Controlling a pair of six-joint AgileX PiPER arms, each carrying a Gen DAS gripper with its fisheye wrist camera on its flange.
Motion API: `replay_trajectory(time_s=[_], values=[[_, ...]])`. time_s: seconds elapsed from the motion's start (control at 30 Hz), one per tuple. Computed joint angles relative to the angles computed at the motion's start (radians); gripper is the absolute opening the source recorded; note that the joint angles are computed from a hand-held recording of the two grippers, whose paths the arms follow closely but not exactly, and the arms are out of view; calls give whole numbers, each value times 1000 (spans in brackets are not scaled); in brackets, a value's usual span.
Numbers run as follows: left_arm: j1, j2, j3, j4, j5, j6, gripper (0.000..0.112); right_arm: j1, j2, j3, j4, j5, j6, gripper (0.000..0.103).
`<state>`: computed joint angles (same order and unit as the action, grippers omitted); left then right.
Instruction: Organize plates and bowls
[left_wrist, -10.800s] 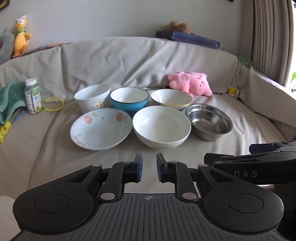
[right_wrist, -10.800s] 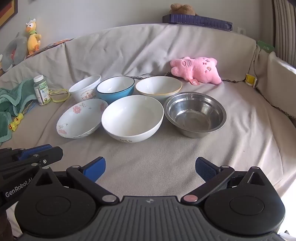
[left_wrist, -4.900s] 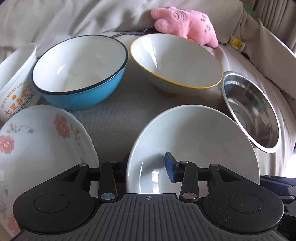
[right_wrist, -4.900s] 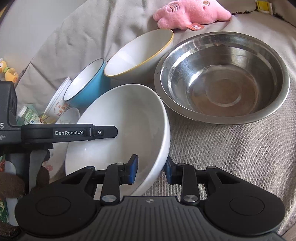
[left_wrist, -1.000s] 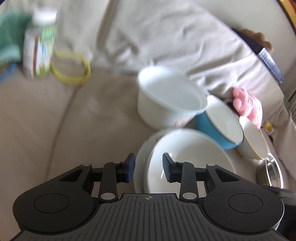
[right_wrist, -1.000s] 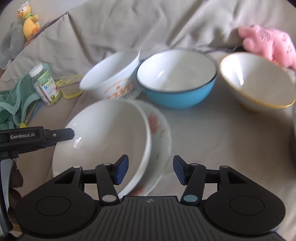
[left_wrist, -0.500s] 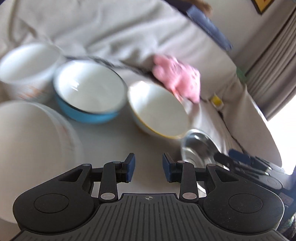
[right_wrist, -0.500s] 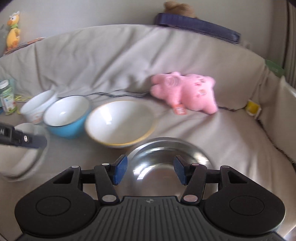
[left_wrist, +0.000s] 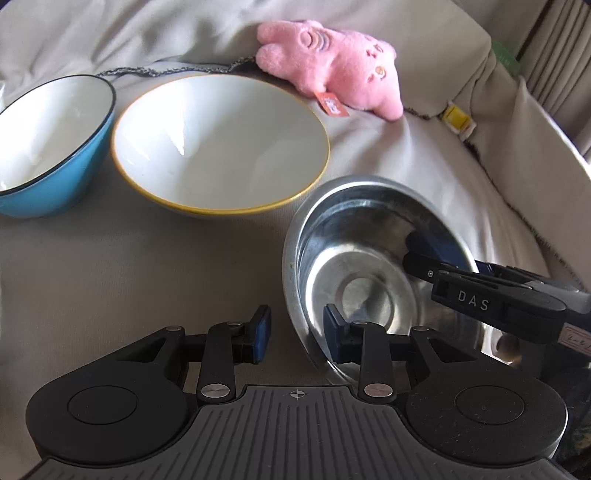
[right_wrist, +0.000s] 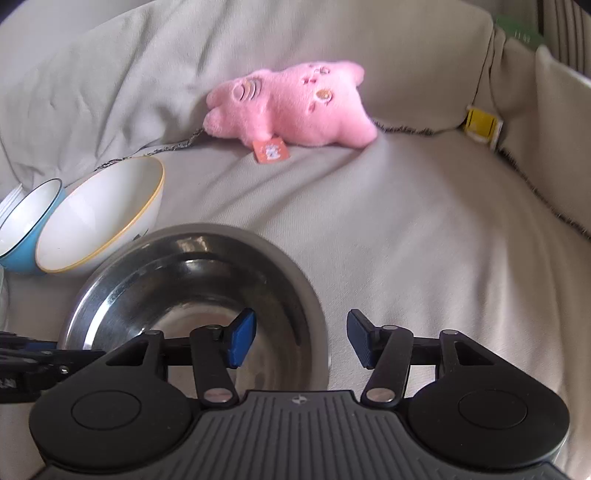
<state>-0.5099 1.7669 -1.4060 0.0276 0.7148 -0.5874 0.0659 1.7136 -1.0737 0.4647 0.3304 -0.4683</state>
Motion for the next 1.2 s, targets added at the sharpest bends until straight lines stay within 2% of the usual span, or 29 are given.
replay_trajectory(time_s=[0.03, 0.07, 0.17, 0.3, 0.47, 0.53, 0.57, 0.7, 0.8, 0.9, 1.0, 1.13, 1.2], values=[[2, 3, -2, -9, 3, 17, 28, -2, 4, 1, 36, 12, -36, 50], [5, 3, 1, -23, 2, 34, 26, -1, 6, 4, 63, 21, -63, 43], [3, -7, 12, -27, 2, 64, 24, 25, -20, 39, 26, 6, -23, 41], [0, -66, 71, 11, 16, 68, 24, 53, -71, 80, 0, 36, 25, 40], [46, -231, 225, -54, 9, 149, 25, 143, -180, 139, -112, 83, 185, 40], [80, -320, 290, -102, 24, 215, 31, 186, -224, 151, -136, 114, 237, 40], [91, -366, 316, -116, 44, 230, 30, 221, -252, 157, -164, 132, 281, 40], [153, -543, 380, -124, 112, 270, 30, 421, -328, 143, -450, 167, 606, 40], [294, -654, 389, -219, 184, 412, 30, 547, -334, 66, -551, 231, 744, 40], [494, -709, 370, -354, 260, 622, 31, 661, -299, -40, -645, 293, 873, 40], [732, -747, 394, -544, 282, 854, 31, 771, -225, -162, -782, 356, 1019, 41], [970, -758, 414, -665, 359, 1009, 33, 889, -97, -338, -888, 445, 1102, 41], [1053, -776, 424, -678, 378, 1058, 33, 930, -32, -414, -911, 471, 1118, 43]])
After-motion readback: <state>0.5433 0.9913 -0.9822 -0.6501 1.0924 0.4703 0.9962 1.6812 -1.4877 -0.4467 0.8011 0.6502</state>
